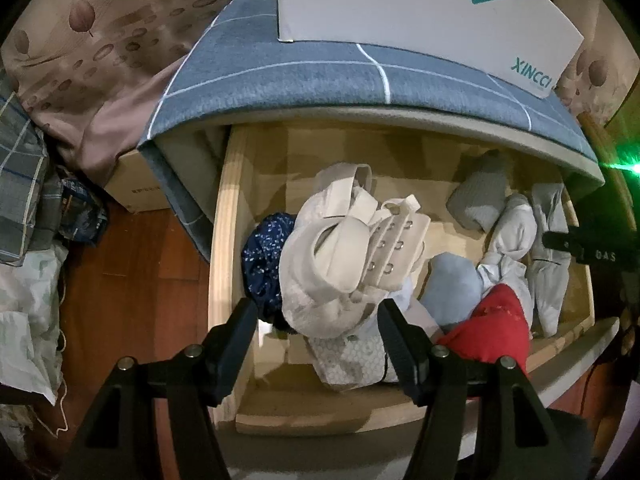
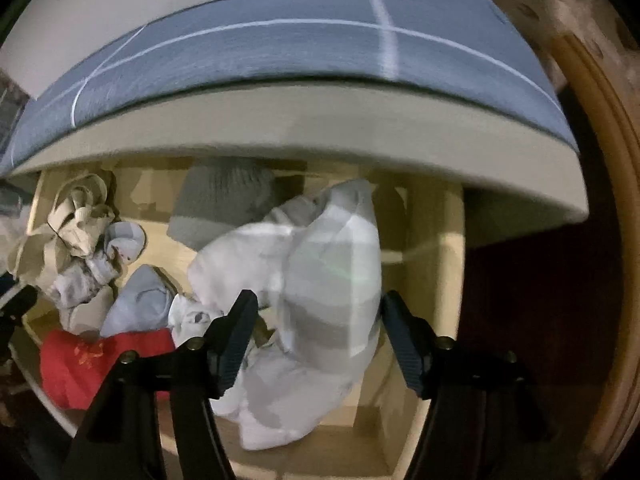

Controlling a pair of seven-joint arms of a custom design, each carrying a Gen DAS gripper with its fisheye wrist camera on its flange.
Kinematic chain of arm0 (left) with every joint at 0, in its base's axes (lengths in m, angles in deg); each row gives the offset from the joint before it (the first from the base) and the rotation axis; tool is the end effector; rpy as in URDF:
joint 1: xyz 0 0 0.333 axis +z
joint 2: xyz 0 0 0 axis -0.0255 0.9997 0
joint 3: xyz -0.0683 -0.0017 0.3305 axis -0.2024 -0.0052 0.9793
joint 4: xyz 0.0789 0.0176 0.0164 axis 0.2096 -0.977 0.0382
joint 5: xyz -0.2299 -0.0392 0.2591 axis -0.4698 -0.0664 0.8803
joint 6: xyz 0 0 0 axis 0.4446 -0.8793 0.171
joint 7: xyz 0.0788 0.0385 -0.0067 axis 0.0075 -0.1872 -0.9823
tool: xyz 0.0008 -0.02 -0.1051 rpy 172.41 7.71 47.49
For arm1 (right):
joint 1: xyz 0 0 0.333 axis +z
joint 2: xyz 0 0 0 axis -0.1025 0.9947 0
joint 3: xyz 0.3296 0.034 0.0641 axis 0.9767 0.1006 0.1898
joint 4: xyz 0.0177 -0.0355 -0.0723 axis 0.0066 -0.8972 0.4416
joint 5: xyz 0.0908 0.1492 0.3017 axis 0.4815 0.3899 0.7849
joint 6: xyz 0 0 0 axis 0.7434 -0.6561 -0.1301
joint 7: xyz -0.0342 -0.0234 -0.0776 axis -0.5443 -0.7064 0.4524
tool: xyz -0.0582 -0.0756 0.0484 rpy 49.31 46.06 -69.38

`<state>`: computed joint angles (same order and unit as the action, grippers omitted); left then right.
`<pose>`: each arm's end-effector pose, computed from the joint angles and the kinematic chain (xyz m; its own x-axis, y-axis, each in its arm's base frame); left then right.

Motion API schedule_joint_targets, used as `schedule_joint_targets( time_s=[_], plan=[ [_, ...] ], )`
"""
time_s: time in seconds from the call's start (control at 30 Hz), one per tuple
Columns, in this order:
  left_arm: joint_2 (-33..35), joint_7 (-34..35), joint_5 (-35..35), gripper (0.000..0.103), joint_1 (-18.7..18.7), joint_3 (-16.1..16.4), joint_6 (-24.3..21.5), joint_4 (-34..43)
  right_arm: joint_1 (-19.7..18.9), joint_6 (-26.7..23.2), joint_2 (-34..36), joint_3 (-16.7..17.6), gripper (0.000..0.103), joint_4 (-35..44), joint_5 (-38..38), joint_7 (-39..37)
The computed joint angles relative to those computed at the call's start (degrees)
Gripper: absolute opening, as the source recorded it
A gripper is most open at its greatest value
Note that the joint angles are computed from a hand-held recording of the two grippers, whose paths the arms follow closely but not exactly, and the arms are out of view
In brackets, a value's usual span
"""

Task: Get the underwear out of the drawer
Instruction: 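Reach the right tool into the drawer and grasp the white underwear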

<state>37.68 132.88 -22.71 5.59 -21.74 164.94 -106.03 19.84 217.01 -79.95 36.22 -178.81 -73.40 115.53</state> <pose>0.6798 -0.0237 0.4615 -0.3461 -0.9367 0.0536 -0.8825 0.3056 -0.3574 0.4053 0.2840 0.4292 -0.4003 -0.9154 -0.0437 -0.8844 0.3983 -0.2434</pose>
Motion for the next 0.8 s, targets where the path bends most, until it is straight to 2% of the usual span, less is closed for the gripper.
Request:
schedule_joint_targets(
  time_s=[0.1, 0.23, 0.33, 0.57, 0.8],
  plan=[
    [0.4, 0.4, -0.7, 0.064, 0.4, -0.2, -0.4, 0.6, 0.1, 0.3, -2.5, 0.5, 0.068, -2.6, 1.7, 1.7],
    [1.3, 0.0, -0.8, 0.064, 0.4, -0.1, -0.9, 1.9, 0.2, 1.3, -2.1, 1.1, 0.068, -3.4, 5.8, 0.4],
    [1.8, -0.5, -0.7, 0.064, 0.3, 0.0, -1.1, 2.6, 0.9, -1.5, 0.4, 1.6, 0.068, -1.5, 4.6, 2.4],
    [2.2, -0.8, -0.2, 0.064, 0.3, -0.2, -1.0, 3.1, 3.8, -4.8, 10.3, -0.8, 0.068, 6.6, 3.2, 3.3],
    [3.2, -0.8, 0.4, 0.064, 0.1, -0.3, -1.8, 4.4, 5.9, -10.3, 17.6, -2.7, 0.069, 15.0, 5.9, -3.8]
  ],
)
